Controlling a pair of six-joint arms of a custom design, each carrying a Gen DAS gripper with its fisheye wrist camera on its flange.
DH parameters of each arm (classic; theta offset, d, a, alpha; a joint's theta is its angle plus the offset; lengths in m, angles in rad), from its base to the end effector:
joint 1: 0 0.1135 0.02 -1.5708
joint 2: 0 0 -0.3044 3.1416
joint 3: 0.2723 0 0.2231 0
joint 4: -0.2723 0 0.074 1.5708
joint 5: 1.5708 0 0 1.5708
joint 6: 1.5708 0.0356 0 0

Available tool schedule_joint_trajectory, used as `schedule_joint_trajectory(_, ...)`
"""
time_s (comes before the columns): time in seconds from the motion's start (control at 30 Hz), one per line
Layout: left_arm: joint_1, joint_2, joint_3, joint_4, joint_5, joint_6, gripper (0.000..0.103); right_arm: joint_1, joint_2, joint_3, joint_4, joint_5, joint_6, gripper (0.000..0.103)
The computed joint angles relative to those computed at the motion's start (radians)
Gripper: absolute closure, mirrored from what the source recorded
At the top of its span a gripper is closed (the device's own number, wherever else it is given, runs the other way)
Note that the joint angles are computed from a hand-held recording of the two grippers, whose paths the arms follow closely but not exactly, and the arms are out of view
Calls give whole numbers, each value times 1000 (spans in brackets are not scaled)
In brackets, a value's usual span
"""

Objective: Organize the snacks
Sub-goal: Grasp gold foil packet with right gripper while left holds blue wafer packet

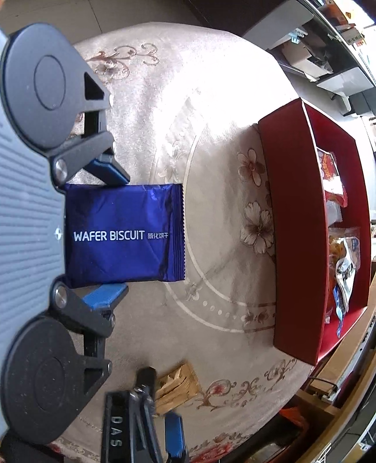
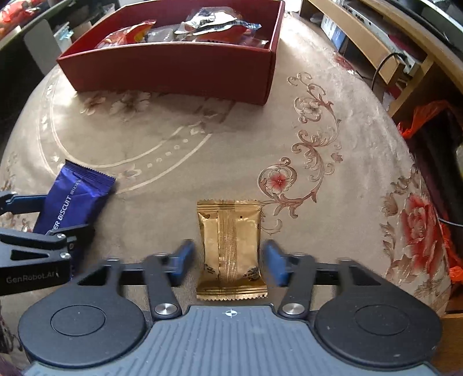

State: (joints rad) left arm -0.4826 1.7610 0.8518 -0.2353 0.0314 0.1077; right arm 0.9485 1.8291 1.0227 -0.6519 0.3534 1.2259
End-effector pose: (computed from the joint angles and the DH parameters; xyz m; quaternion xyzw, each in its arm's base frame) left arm 0.2672 -0.1412 0.1800 0.2874 0.9340 -0.0545 0.2049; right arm 0.1860 0.2381 0.1875 0.1457 0.9721 -0.0326 0.1811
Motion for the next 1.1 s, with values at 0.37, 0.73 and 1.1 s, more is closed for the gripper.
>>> schedule_joint_trajectory(0.37,33,22,11,19,7,-22,24,-35,28,-5,45,-47,-52,0)
schedule_joint_trajectory(0.73,46,-5,-11,-4,16,-63,23,22,10,-11,23,-9,-23,10)
schedule_joint_trajectory(1.1,3,-49,-55,14,-29,-75,39,54,9,38,-19,20,4,55)
